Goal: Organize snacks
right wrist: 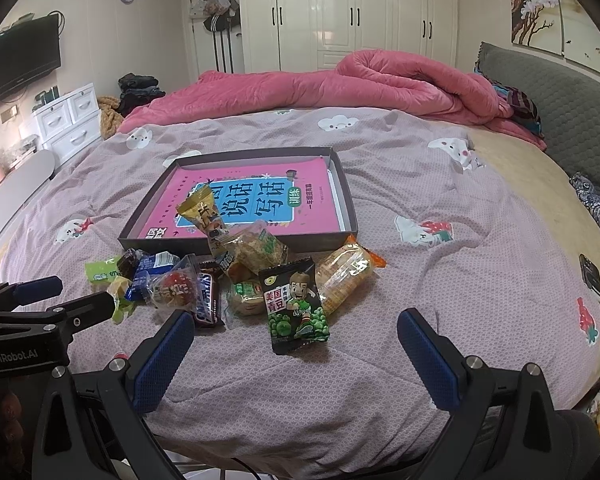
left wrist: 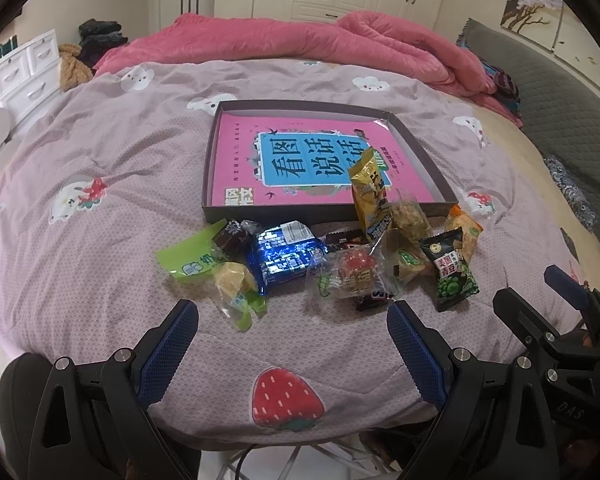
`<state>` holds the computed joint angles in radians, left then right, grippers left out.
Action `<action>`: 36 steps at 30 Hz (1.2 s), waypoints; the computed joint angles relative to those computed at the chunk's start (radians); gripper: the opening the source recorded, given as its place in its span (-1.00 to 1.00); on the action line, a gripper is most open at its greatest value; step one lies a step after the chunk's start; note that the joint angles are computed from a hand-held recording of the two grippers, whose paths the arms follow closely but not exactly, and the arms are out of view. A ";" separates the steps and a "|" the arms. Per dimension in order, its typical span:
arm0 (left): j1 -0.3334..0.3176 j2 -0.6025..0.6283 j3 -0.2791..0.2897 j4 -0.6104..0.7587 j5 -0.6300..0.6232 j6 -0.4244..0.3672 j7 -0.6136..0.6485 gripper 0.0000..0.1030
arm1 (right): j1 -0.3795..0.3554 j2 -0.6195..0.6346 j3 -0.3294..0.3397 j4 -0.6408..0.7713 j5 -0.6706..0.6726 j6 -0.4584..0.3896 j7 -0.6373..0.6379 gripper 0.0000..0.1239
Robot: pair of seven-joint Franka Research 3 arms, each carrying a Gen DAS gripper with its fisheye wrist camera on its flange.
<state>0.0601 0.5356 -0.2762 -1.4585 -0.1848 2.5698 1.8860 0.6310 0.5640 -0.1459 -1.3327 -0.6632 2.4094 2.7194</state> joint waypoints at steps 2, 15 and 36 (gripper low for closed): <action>0.000 0.007 0.001 0.008 0.001 -0.003 -0.002 0.85 | -0.001 0.003 0.001 0.004 0.003 -0.001 -0.003 0.65; 0.002 0.063 0.022 0.092 0.012 -0.078 -0.075 0.85 | -0.017 0.019 0.006 0.014 0.061 0.002 -0.021 0.65; -0.002 0.327 0.055 0.479 0.076 -0.324 -0.256 0.85 | -0.039 0.098 -0.006 0.097 0.181 0.012 -0.095 0.65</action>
